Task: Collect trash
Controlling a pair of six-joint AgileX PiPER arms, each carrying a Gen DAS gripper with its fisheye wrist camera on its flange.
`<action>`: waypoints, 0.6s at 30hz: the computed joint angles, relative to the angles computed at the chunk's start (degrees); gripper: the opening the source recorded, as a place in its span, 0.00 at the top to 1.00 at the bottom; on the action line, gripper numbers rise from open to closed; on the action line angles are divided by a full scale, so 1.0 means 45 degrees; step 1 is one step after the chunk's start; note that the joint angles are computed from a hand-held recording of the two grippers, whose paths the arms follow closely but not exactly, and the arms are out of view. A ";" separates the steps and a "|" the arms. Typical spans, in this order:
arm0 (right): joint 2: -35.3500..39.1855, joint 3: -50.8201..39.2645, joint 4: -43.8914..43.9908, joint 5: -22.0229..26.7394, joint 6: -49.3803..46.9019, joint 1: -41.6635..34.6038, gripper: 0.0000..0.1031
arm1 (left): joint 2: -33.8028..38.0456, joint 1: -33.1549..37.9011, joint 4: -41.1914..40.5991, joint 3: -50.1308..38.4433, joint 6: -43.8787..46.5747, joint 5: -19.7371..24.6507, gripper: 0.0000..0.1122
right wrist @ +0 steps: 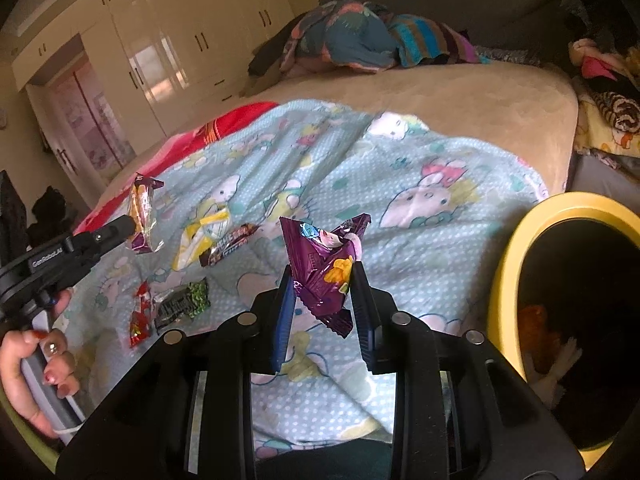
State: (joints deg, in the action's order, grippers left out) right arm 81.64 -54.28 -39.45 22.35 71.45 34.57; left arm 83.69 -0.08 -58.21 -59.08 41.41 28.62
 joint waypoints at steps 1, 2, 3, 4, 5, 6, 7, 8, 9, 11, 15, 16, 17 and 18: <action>-0.0147 0.0068 -0.0085 0.0054 0.0089 -0.0025 0.79 | -0.0046 -0.0081 -0.0043 -0.0009 0.0036 0.0031 0.92; -0.0284 0.0146 -0.0101 0.0069 0.0113 -0.0074 0.79 | -0.0153 -0.0263 -0.0053 -0.0015 0.0009 0.0047 0.92; -0.0488 0.0277 -0.0084 0.0076 0.0109 -0.0175 0.79 | -0.0202 -0.0374 -0.0036 -0.0032 -0.0034 0.0062 0.92; -0.0687 0.0412 -0.0086 0.0102 0.0109 -0.0281 0.79 | -0.0261 -0.0513 -0.0023 -0.0043 -0.0061 0.0065 0.92; -0.0888 0.0564 -0.0070 0.0111 0.0098 -0.0409 0.79 | -0.0354 -0.0724 0.0045 -0.0039 -0.0104 0.0023 0.92; -0.1072 0.0698 0.0039 0.0089 0.0002 -0.0573 0.79 | -0.0424 -0.0922 0.0165 -0.0052 -0.0202 -0.0014 0.92; -0.1247 0.0831 0.0132 0.0084 -0.0066 -0.0713 0.79 | -0.0464 -0.1093 0.0234 -0.0091 -0.0262 -0.0004 0.92; -0.1366 0.0915 0.0152 0.0126 -0.0046 -0.0786 0.79 | -0.0509 -0.1225 0.0276 -0.0102 -0.0324 0.0002 0.92; -0.1568 0.1084 0.0249 0.0127 -0.0101 -0.0962 0.79 | -0.0564 -0.1404 0.0343 -0.0115 -0.0400 -0.0008 0.92; -0.1937 0.1376 0.0490 0.0116 -0.0295 -0.1314 0.79 | -0.0663 -0.1772 0.0606 -0.0135 -0.0662 -0.0105 0.92; -0.2582 0.1892 0.0506 0.0174 -0.0251 -0.1776 0.79 | -0.0771 -0.2438 0.0780 -0.0157 -0.0880 -0.0131 0.92; -0.2775 0.2038 0.0567 0.0174 -0.0291 -0.1951 0.79 | -0.0790 -0.2589 0.0861 -0.0161 -0.0950 -0.0167 0.92; -0.2896 0.2165 0.0707 0.0087 -0.0445 -0.2151 0.79 | -0.0817 -0.2805 0.0974 -0.0168 -0.1047 -0.0214 0.92; -0.3089 0.2310 0.0912 0.0049 -0.0655 -0.2402 0.79 | -0.0842 -0.3011 0.1082 -0.0178 -0.1145 -0.0247 0.92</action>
State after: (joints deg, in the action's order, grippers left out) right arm 67.74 -43.88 -35.35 22.57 68.51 23.76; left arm 79.90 -13.63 -53.34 -59.88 36.26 27.51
